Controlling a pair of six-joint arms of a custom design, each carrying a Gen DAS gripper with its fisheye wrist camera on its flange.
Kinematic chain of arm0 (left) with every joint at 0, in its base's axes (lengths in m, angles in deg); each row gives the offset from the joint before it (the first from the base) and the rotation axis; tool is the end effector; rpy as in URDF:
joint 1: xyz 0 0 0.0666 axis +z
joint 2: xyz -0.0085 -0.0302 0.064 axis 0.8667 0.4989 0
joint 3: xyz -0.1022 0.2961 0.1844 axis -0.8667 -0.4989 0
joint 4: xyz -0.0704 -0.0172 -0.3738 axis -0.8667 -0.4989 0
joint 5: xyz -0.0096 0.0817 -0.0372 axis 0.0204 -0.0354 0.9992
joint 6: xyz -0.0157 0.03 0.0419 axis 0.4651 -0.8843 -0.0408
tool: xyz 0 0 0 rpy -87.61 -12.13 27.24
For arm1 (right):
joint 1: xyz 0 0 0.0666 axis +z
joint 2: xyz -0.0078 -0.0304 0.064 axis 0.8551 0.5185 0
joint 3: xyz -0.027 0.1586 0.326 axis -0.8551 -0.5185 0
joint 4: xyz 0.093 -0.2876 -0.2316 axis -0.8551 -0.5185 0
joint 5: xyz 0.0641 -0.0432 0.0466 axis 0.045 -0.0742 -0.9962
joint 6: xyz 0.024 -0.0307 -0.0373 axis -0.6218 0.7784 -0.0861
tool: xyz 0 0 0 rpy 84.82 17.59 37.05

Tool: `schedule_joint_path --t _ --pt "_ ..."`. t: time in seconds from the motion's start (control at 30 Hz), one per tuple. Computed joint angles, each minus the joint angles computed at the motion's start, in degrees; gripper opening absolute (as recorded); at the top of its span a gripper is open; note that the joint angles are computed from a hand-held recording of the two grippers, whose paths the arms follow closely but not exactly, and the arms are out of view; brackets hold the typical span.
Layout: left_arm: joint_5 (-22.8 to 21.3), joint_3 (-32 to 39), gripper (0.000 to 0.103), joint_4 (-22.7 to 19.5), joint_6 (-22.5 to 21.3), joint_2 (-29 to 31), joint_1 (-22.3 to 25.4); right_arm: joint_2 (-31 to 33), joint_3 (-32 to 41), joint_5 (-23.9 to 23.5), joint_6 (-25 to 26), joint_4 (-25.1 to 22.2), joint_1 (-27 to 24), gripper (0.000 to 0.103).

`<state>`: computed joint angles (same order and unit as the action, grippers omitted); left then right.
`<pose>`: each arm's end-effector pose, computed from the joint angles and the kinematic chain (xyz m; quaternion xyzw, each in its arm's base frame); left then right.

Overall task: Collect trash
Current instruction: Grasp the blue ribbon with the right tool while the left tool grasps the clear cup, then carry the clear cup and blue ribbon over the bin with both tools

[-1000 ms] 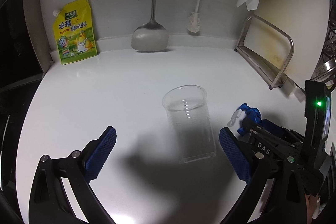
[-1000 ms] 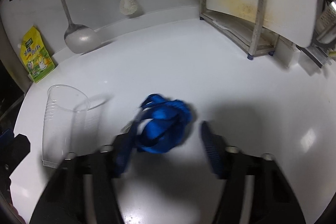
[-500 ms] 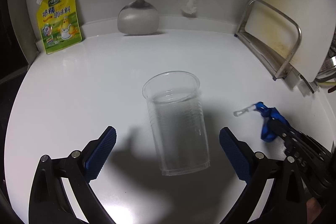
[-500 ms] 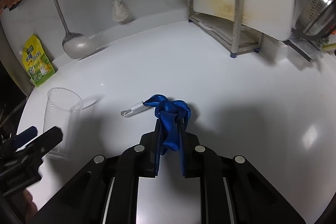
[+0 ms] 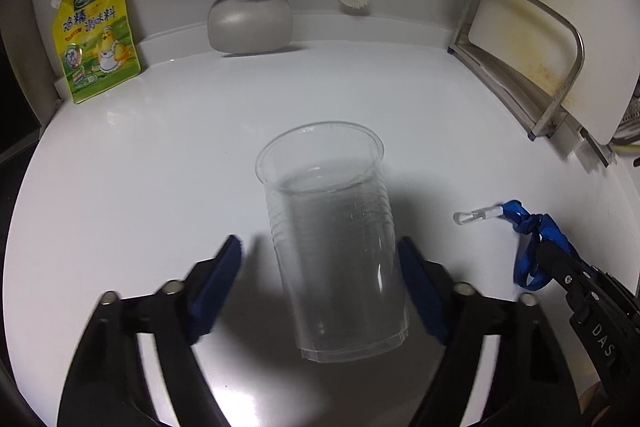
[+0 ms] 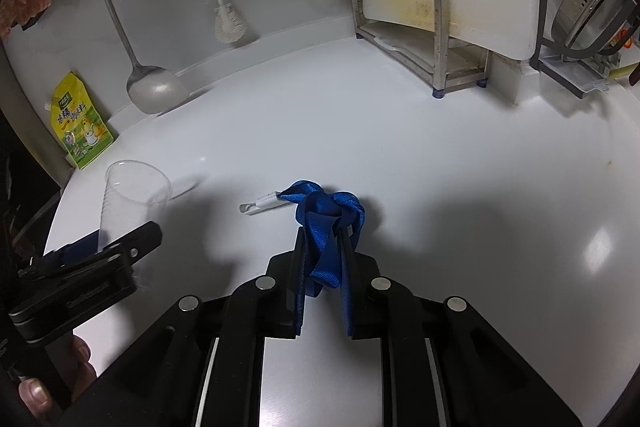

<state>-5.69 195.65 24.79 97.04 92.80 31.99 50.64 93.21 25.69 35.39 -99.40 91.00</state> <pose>0.5782 -0.3035 0.4030 0.0523 0.9495 -0.0616 0.3033 0.5297 0.3202 0.3966 0.0956 0.9296 0.0612 0.3507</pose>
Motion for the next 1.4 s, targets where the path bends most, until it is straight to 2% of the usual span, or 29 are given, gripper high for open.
schedule_joint_path --t 0.07,0.33,0.57,0.8,0.93,1.1,1.23,1.4 --pt "1.0 0.2 0.054 -0.4 -0.3 0.2 0.2 0.0 0.1 0.2 0.0 0.0 0.3 0.014" --pt "1.5 -5.2 0.053 3.5 -1.9 -4.7 0.3 -1.9 -1.5 1.5 -0.4 0.0 2.1 0.013" --pt "0.2 -13.4 0.053 5.1 -4.1 -13.1 -1.0 -7.0 -4.8 4.3 -2.4 -1.6 5.2 0.012" --pt "-1.3 -21.3 0.053 4.2 -4.6 -22.5 -3.9 -15.6 -11.9 7.4 -8.7 -3.9 10.6 0.012" --pt "-0.8 -26.8 0.053 2.8 -3.9 -28.9 -6.2 -21.7 -17.5 9.8 -12.7 -5.5 15.3 0.012" --pt "-1.7 -34.1 0.053 -0.4 -3.3 -37.5 -11.3 -27.4 -22.7 11.4 -19.2 -11.2 22.8 0.012" --pt "-2.8 -38.8 0.053 -3.5 -1.4 -42.8 -15.8 -30.6 -26.4 12.7 -25.1 -15.3 29.1 0.012" --pt "-4.4 -43.6 0.052 -6.9 1.9 -48.0 -22.1 -33.4 -30.2 12.1 -32.5 -18.7 36.3 0.012"
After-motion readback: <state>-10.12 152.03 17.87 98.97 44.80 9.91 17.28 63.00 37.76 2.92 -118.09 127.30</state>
